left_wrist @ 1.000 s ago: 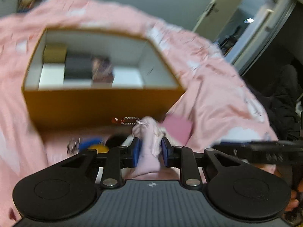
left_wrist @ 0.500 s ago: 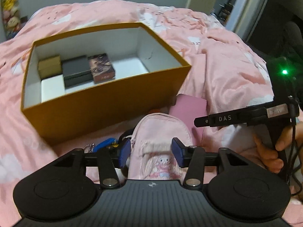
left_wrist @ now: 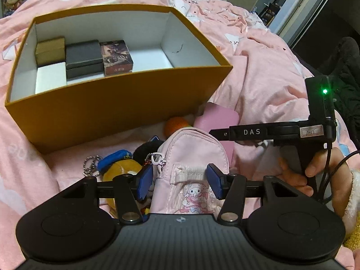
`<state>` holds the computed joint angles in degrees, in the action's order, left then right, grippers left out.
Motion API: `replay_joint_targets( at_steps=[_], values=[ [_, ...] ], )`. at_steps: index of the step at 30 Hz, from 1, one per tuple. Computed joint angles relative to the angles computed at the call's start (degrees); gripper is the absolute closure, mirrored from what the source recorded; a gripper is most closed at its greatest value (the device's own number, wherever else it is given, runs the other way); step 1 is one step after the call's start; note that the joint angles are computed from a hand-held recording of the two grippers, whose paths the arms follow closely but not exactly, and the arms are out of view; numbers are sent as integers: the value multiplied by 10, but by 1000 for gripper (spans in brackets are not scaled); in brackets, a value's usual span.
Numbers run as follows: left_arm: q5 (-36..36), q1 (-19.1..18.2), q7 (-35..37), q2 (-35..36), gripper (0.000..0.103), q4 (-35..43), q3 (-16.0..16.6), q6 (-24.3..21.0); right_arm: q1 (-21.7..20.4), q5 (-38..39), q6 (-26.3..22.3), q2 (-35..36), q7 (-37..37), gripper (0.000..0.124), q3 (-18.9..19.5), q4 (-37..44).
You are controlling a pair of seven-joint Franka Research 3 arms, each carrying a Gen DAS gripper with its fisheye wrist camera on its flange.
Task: Organize objects
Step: 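Grasp the pink backpack bag with the left gripper while the right grasps the pink wallet, then lift the pink bag and pink wallet and carry them over the orange box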
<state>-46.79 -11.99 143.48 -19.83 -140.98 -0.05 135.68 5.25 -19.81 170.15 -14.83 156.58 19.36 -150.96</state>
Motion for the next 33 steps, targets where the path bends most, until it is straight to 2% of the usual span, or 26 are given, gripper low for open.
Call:
replay_joint_targets(
  at_steps=[3, 7, 9, 11, 16, 19, 21, 22, 23, 25, 27, 29, 31, 33],
  values=[
    [4, 2, -3, 1, 41, 1, 0, -11, -24, -32, -2, -29, 36, 87, 33, -9],
    [19, 5, -12, -3, 41, -2, -3, -14, -63, -80, 11, -66, 64, 99, 89, -9],
    [14, 4, -14, -4, 44, -3, 0, -14, -80, -94, 5, -63, 64, 99, 111, 1],
    [10, 5, -18, -3, 50, -3, 2, -14, -89, -103, 5, -52, 72, 96, 116, 8],
    [14, 4, -27, -14, 52, -9, -2, 12, -101, -80, 82, -49, 86, 91, 104, -22],
    [19, 0, -28, -6, 52, -1, 4, -3, -139, -65, 114, -43, 88, 89, 134, -31],
    [16, 1, -30, 1, 54, 4, 6, -15, -149, -50, 121, -25, 79, 78, 140, -29],
    [14, 3, -31, 3, 54, 5, 6, -18, -156, -43, 123, -21, 77, 77, 147, -29],
    [12, 5, -32, 4, 55, 7, 7, -21, -156, -35, 131, -17, 71, 73, 145, -30],
    [6, 10, -36, 7, 57, 10, 8, -30, -127, -15, 132, 0, 46, 69, 117, -27],
    [2, 14, -38, 7, 58, 9, 7, -33, -123, -3, 124, 16, 24, 62, 115, -19],
    [-2, 16, -37, 3, 67, 5, 4, -29, -147, 3, 122, 11, 22, 63, 143, -19],
    [-5, 18, -36, 0, 72, 3, 5, -28, -149, 21, 119, -2, 21, 69, 152, -25],
    [-6, 19, -37, -2, 74, 1, 6, -29, -139, 44, 120, -25, 16, 82, 150, -40]
  ],
)
